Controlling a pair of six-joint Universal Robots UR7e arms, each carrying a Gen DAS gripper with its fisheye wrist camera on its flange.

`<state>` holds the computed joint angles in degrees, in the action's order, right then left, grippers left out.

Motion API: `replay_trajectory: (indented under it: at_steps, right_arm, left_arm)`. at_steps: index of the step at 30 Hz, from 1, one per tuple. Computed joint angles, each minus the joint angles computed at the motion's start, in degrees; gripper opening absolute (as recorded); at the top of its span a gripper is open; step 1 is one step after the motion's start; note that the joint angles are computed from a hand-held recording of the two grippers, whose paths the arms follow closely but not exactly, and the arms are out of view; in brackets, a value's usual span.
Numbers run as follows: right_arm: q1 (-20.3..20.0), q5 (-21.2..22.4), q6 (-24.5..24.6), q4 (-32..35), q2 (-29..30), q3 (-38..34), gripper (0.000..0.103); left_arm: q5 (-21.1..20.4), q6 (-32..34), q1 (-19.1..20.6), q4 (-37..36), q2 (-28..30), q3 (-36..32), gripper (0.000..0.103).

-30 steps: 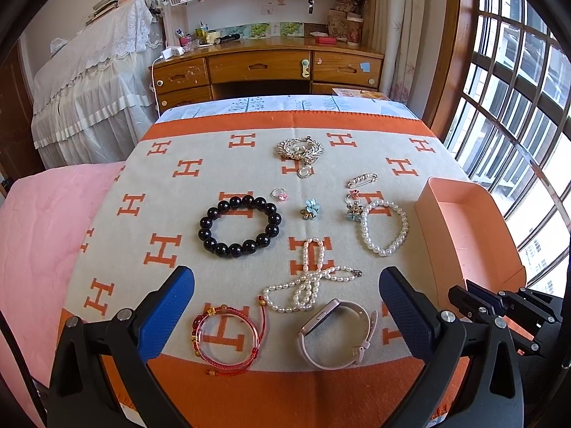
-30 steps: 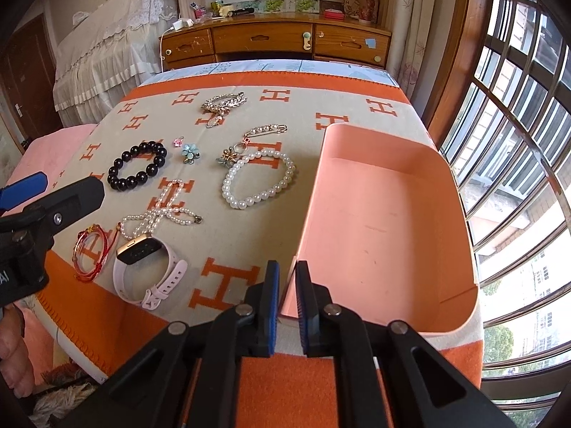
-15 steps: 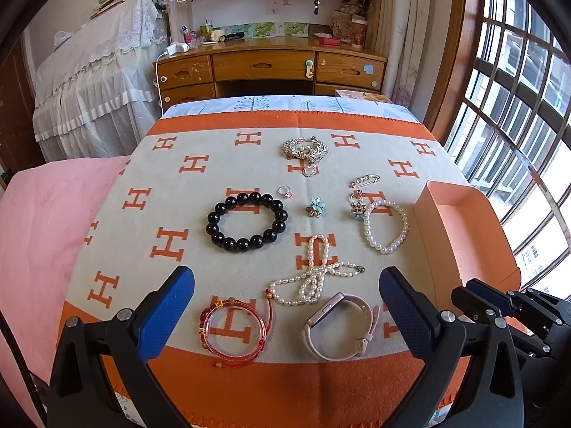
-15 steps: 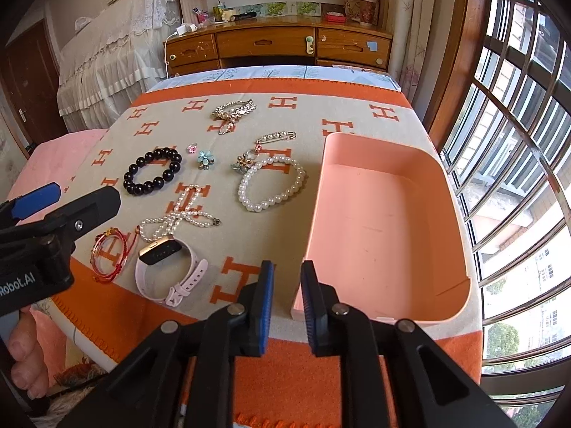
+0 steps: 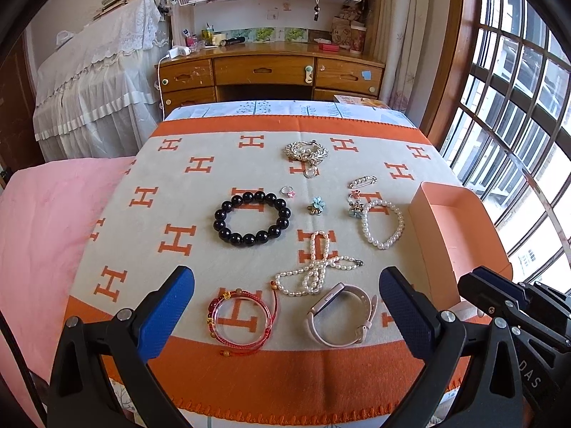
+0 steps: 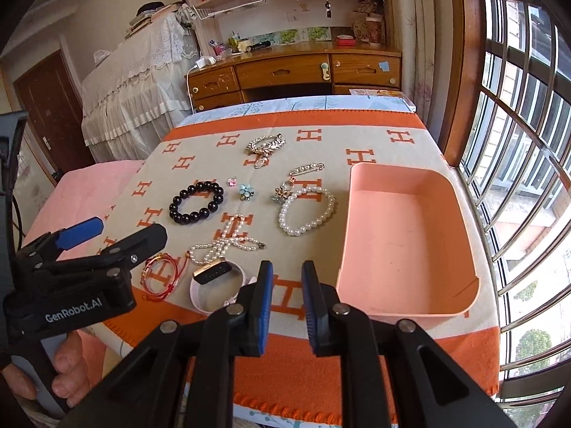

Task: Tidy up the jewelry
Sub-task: 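Grasp the white pearl bracelet with the right tool while the left tool grasps the black bead bracelet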

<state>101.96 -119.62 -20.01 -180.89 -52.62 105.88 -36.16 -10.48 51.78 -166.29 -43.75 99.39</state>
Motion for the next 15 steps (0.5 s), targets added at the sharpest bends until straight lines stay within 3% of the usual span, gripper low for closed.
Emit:
replay_trajectory:
  at_steps: [4, 15]
  right_arm:
    - [0.4, 1.3, -0.3, -2.2, -0.3, 1.0, 0.036]
    - [1.6, 1.8, 0.2, 2.3, 0.2, -2.7, 0.037]
  left_arm:
    - [0.1, 0.2, -0.3, -1.1, -0.9, 1.4, 0.102]
    - [2.8, 1.6, 1.2, -0.9, -4.0, 1.2, 0.102]
